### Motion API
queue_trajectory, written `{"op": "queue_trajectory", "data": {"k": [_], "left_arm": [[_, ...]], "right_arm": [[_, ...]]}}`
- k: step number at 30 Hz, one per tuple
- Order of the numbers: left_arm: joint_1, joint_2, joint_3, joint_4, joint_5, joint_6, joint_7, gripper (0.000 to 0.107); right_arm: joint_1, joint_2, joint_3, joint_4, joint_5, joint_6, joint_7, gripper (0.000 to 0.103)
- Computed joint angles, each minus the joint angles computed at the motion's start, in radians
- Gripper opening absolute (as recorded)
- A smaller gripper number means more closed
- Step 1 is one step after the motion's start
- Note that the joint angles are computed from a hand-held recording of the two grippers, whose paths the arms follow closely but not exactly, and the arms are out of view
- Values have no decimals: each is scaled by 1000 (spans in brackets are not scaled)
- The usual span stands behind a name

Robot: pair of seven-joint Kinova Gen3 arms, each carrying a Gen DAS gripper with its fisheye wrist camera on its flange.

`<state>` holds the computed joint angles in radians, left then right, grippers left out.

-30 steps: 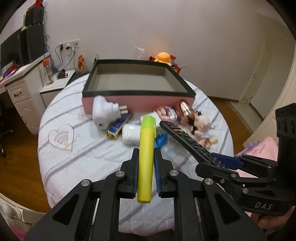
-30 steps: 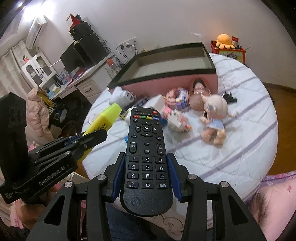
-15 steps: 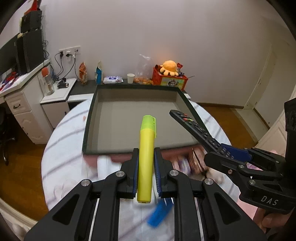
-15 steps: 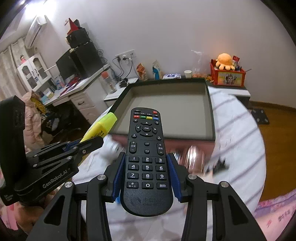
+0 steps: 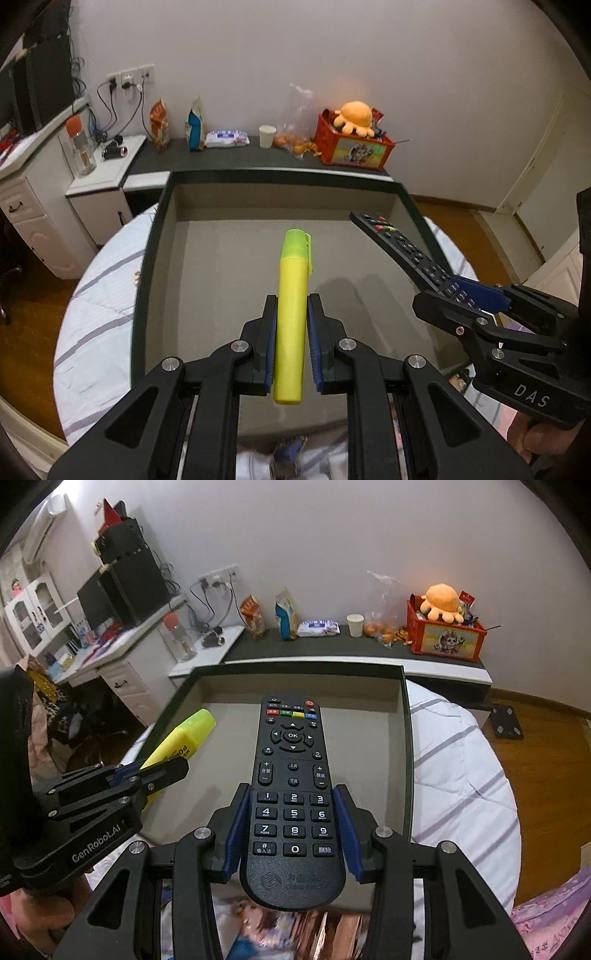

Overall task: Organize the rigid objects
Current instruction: 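Carry the yellow highlighter and remote into the box and release both, then withdraw both tools back toward the remaining objects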

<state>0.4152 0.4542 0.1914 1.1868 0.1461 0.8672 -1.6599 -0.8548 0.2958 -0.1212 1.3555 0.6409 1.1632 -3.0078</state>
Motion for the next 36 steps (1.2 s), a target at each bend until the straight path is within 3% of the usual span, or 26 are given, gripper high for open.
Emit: {"op": "queue_trajectory", "data": {"k": [8, 10, 12, 15, 16, 18, 20, 30, 36], "left_arm": [[40, 83, -27, -106, -48, 87, 46, 17], [50, 91, -35, -120, -64, 98, 59, 29], [61, 85, -48, -111, -81, 83, 85, 68], [50, 64, -47, -79, -91, 42, 98, 86], [46, 52, -47, -66, -91, 33, 103, 88], [40, 24, -48, -33, -96, 4, 108, 92], [31, -5, -46, -1, -97, -22, 109, 97], [-36, -240, -26, 237, -68, -174, 113, 102], [-51, -414, -19, 405, -109, -252, 118, 103]], "right_arm": [[60, 56, 12, -53, -107, 15, 115, 46], [64, 69, 19, -72, -125, 30, 139, 46], [71, 79, 25, -90, -149, 45, 165, 46], [60, 81, 38, -98, -152, 70, 156, 48], [58, 83, 40, -103, -155, 81, 154, 50], [44, 79, 45, -103, -142, 99, 135, 70], [29, 67, 47, -94, -119, 103, 108, 78], [-116, -26, -10, -42, 88, 143, -119, 79], [-266, -40, -74, -75, 243, 332, -262, 79]]}}
